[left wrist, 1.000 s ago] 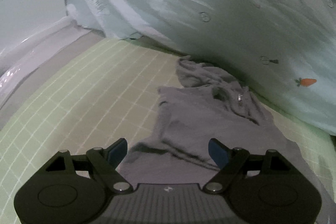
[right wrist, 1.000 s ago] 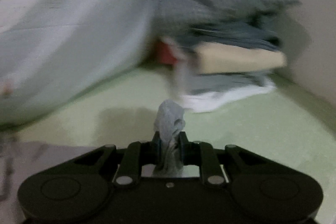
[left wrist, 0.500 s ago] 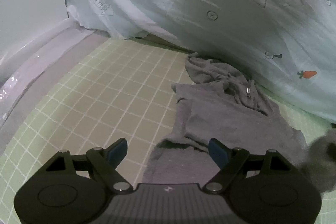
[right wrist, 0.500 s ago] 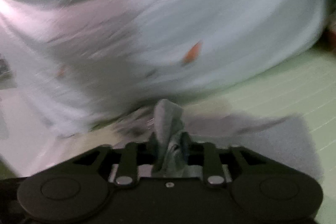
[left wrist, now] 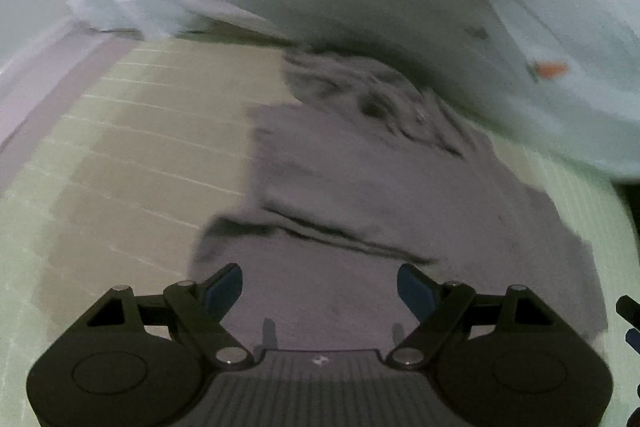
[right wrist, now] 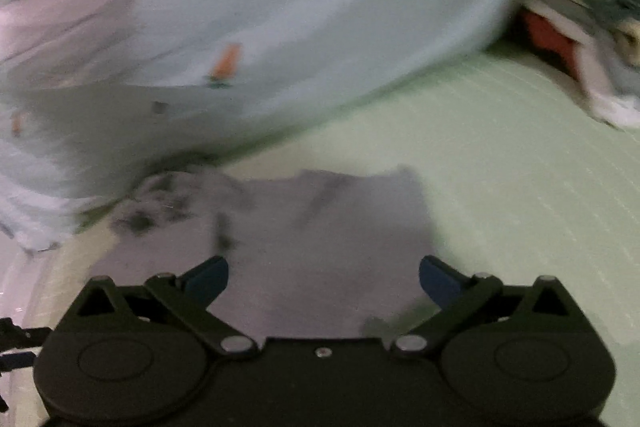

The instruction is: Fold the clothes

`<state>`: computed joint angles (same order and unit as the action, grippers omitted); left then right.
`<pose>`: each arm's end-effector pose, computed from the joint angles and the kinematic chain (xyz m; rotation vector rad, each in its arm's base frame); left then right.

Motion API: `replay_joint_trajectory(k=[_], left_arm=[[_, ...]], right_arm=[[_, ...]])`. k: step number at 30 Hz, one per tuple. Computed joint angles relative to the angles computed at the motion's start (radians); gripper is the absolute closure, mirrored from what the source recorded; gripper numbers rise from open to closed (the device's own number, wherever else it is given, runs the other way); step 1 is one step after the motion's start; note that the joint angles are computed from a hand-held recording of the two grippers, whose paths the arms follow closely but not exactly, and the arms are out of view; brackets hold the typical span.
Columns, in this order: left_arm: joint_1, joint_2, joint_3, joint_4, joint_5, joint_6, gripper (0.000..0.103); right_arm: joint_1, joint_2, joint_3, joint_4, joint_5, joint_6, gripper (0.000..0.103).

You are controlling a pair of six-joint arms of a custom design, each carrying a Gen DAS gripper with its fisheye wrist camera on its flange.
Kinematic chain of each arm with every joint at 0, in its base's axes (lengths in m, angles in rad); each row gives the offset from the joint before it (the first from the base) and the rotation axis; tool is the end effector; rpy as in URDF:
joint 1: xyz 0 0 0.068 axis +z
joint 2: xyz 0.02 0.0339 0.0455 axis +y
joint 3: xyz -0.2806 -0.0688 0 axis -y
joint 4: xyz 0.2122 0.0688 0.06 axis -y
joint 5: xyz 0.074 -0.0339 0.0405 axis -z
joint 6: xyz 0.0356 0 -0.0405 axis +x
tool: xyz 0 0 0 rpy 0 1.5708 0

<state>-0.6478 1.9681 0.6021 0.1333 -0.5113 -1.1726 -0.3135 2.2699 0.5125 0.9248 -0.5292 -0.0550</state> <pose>0.2221 -0.1462 0.0776 -0.7670 2.4196 0.0649 0.2820 -0.0725 0.0312 0.0572 2.3030 0.4479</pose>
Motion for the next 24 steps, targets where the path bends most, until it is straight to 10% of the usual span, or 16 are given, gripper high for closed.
replay_joint_trajectory(k=[11, 14, 16, 24], left_arm=[[0.058, 0.292, 0.317, -0.150, 0.187, 0.102, 0.023], [0.068, 0.315, 0.337, -0.147, 0.197, 0.144, 0.042], [0.070, 0.296, 0.307, -0.094, 0.208, 0.191, 0.095], [0.042, 0.138, 0.231, -0.064, 0.131, 0.256, 0.095]], right_arm=[[-0.153, 0.129, 0.186, -0.217, 0.075, -0.047, 0.000], [-0.140, 0.144, 0.222, -0.247, 0.074, -0.047, 0.000], [-0.125, 0.152, 0.234, -0.256, 0.078, -0.048, 0.000], [-0.084, 0.147, 0.217, -0.251, 0.100, -0.064, 0.000]])
